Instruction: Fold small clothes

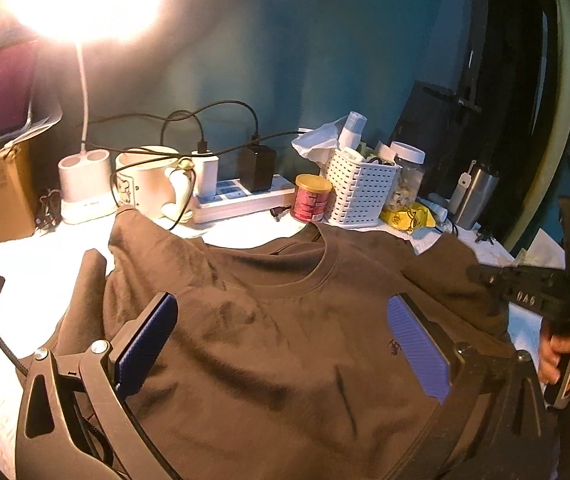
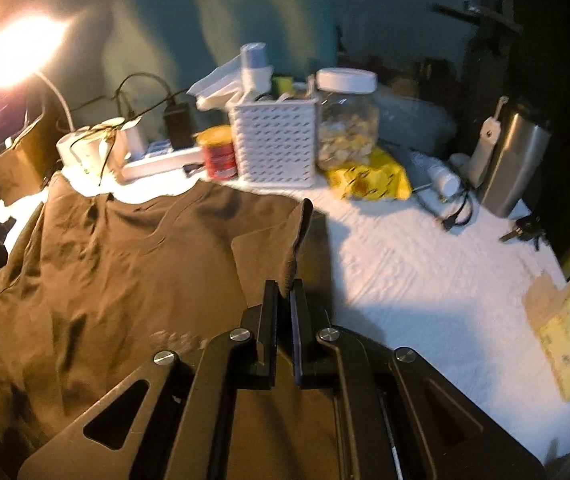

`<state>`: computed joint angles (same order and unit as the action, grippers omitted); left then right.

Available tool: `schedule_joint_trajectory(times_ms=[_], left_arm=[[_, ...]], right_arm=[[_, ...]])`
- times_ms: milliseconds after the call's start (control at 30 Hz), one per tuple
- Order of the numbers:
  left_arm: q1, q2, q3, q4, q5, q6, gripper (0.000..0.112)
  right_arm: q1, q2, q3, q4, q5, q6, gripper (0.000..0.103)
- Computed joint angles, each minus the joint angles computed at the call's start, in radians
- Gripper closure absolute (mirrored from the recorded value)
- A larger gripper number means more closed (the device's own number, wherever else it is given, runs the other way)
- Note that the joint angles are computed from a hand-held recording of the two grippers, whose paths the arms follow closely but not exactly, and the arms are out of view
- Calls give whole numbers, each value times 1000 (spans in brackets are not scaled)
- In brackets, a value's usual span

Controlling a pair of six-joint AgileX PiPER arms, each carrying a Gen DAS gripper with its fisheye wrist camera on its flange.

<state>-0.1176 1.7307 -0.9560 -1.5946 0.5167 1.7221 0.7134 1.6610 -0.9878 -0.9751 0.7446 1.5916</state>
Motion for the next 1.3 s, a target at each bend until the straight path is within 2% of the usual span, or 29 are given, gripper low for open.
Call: schedule_joint_trajectory(times_ms=[200,600,633,700,767,867,1033,1300], left_arm=[[53,8,15,17,47,5,9],[107,-9,44,45,96,17,9],[106,-15,50,45,96,20,9],[106,-26,59,46,98,23,9],[101,-40,71,44,95,30,9],[90,-63,86,43,88,36,9],[78,-90,107,41,78,41,9],[21,-119,133,41,50,46,9]], right_arm=[[40,74,-64,63,-6,0,96],[57,189,-166,242,-20,-144,95],[59,190,-167,249,-29,-153,94],[65,192,-167,259,-50,-174,83],[67,188,-160,281,-90,-212,76],[77,175,-146,297,-128,-235,75],[125,118,-101,196,-81,-100,75],[182,-65,81,80,47,125,75]])
